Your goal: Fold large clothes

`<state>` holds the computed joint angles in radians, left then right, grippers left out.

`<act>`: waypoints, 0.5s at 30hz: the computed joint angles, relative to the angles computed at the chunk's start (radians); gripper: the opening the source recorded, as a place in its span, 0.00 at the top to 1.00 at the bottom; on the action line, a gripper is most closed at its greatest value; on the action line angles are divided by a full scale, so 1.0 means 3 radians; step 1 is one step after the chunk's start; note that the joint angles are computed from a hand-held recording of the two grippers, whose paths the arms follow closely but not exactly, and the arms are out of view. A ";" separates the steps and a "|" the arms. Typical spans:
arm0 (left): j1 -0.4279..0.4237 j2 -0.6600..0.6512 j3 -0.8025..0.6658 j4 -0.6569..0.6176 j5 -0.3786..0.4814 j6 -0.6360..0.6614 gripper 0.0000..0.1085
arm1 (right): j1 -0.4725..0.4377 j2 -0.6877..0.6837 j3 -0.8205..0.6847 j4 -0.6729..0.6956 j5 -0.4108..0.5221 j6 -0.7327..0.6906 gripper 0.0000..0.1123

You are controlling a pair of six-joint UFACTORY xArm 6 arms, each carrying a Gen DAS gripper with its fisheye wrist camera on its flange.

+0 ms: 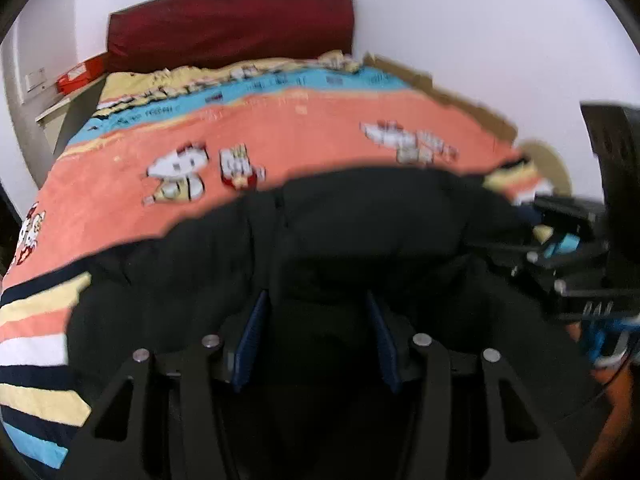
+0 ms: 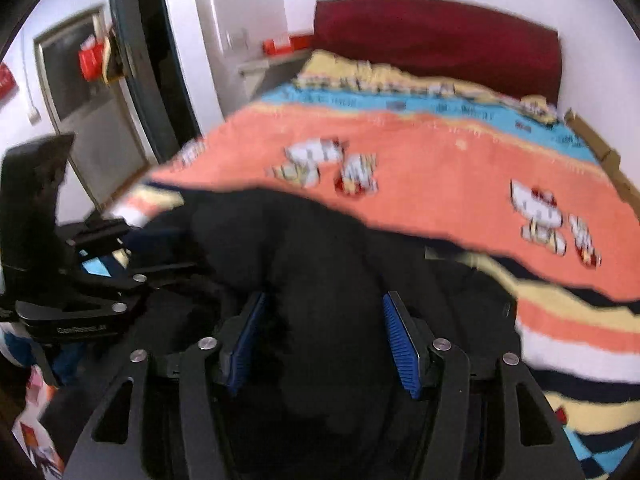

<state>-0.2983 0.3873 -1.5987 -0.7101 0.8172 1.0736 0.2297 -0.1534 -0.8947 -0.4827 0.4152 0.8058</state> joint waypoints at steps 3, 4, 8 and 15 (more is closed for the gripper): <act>-0.0017 -0.0005 0.0200 -0.0164 -0.0120 0.0197 0.56 | -0.0041 0.0026 0.0246 -0.0027 -0.0179 0.0108 0.46; -0.0026 0.0000 0.0232 -0.0207 -0.0137 0.0220 0.56 | -0.0070 0.0024 0.0320 -0.0050 -0.0248 0.0153 0.46; -0.0086 0.0013 0.0399 -0.0307 -0.0324 0.0357 0.56 | -0.0145 0.0125 0.0479 -0.0256 -0.0502 0.0360 0.45; -0.0146 0.0005 0.0342 0.0194 -0.0364 -0.0103 0.56 | -0.0055 0.0191 0.0290 -0.0064 -0.0134 0.0252 0.46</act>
